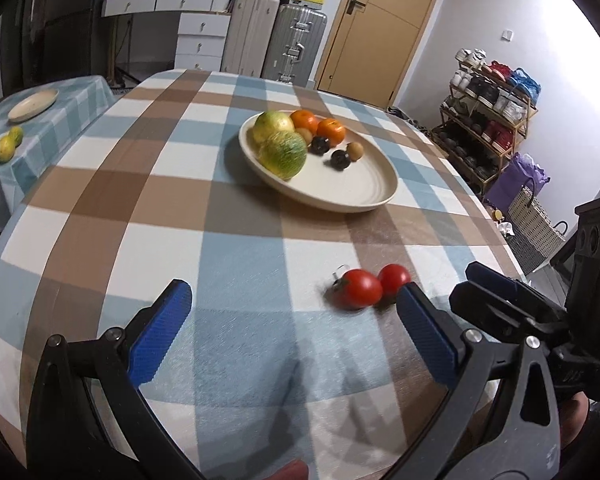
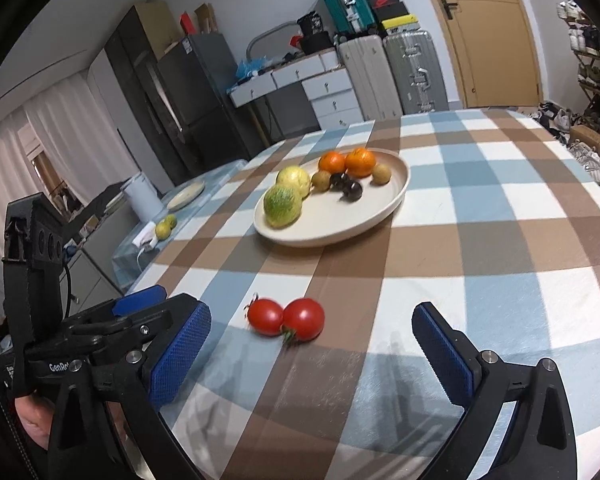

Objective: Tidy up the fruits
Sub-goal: 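Withdraw both tools from the plate toward the two red tomatoes, then grasp a red tomato with the right gripper while the left gripper grasps the other tomato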

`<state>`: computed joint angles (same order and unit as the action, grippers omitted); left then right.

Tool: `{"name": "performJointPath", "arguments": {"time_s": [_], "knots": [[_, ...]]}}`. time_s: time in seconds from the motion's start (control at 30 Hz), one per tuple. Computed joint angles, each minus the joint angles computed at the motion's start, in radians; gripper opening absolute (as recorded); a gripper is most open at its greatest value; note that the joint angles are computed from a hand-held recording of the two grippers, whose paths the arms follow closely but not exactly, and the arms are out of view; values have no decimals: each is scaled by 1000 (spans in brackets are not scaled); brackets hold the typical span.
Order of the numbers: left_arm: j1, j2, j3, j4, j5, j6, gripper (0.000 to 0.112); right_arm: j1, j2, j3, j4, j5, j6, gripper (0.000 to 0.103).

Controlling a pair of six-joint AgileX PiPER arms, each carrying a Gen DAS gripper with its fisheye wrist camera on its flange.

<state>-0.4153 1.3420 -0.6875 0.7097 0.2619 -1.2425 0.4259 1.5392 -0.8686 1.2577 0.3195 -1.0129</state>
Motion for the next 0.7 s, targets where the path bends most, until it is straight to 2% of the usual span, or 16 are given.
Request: {"name": "performJointPath", "arguments": {"time_s": [0.23,0.33,0.43,0.5,0.57,0.63,0.7], "knots": [[46,28,12,-118,-32,117,102,40,76,-79,-263,18,241,103],[77,39,17,-241,-60,241,102,30,99,-96,-234,36,217,103],[84,43,20,-288,-68,289,102,22,125,-125,-253,50,245,101],[89,43,22,-334,-75,338,102,10,139,-140,-233,74,232,89],[90,46,21,-344,-77,351,102,0,159,-162,-227,106,231,82],[95,49,19,-414,-76,429,102,3,175,-178,-257,117,263,81],[101,45,22,-463,-82,482,102,1,187,-186,-255,136,263,65]]}}
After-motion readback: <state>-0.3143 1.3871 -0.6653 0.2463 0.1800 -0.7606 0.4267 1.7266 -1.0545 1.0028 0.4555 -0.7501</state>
